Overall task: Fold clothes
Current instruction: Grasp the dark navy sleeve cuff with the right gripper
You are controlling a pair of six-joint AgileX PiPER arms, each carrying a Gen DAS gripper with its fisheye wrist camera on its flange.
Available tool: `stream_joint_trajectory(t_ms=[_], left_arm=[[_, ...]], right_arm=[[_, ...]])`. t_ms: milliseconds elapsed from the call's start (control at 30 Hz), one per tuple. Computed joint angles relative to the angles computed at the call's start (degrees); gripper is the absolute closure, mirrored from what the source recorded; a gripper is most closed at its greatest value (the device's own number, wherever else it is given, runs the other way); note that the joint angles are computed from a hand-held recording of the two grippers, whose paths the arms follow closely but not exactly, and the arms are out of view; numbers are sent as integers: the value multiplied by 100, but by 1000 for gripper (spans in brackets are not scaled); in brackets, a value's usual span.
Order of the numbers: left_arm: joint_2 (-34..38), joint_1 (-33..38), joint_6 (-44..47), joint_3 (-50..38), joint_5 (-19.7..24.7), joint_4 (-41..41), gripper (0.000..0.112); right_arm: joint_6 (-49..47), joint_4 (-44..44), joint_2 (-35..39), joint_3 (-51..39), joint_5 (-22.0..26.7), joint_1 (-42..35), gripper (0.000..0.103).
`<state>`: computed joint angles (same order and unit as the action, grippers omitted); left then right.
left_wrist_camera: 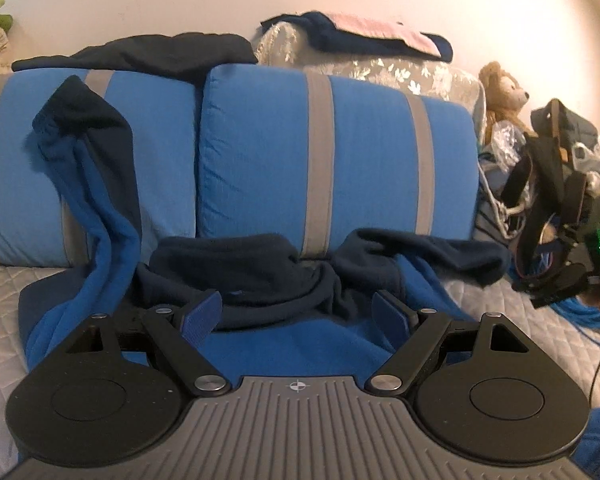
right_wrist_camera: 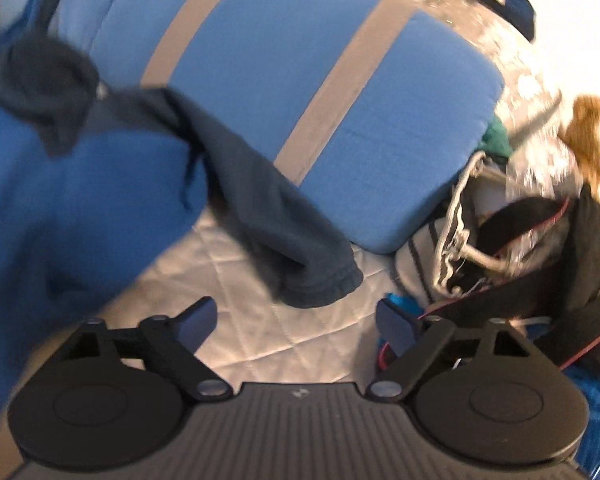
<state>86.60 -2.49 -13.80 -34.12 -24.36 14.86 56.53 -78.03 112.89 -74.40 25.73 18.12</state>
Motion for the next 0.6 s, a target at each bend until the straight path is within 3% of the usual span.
stream_joint_trajectory(t_ms=[133,300,400,467,500,533,600], left_arm=[[49,-9,36,-29,31,-4,29],[121,-255,1469,22,-167,-1466,29],[175,-252,1473,-48,-63,-1505,29],[197,-258,1526,-81,-25,-1557,29],[196,-266,1606,-94,0,-1627,29],[202,-274,1667,-109,32,-1672,29],[219,-287,1722,-147,108,-1693,29]], right_arm=[[585,-833,514,-303,359,74,23],[928,-1350,996,-704,676,140,23],[943,-1613,1293,-961,943,211,26],[698,-1598,1530,-1200,1148,244,36],[530,-1498,1608,-1305,1193,245,47],[376,-1371,1650,-1382,1203,241,68],[27,-1039,1677,-1504,1171,234,82]])
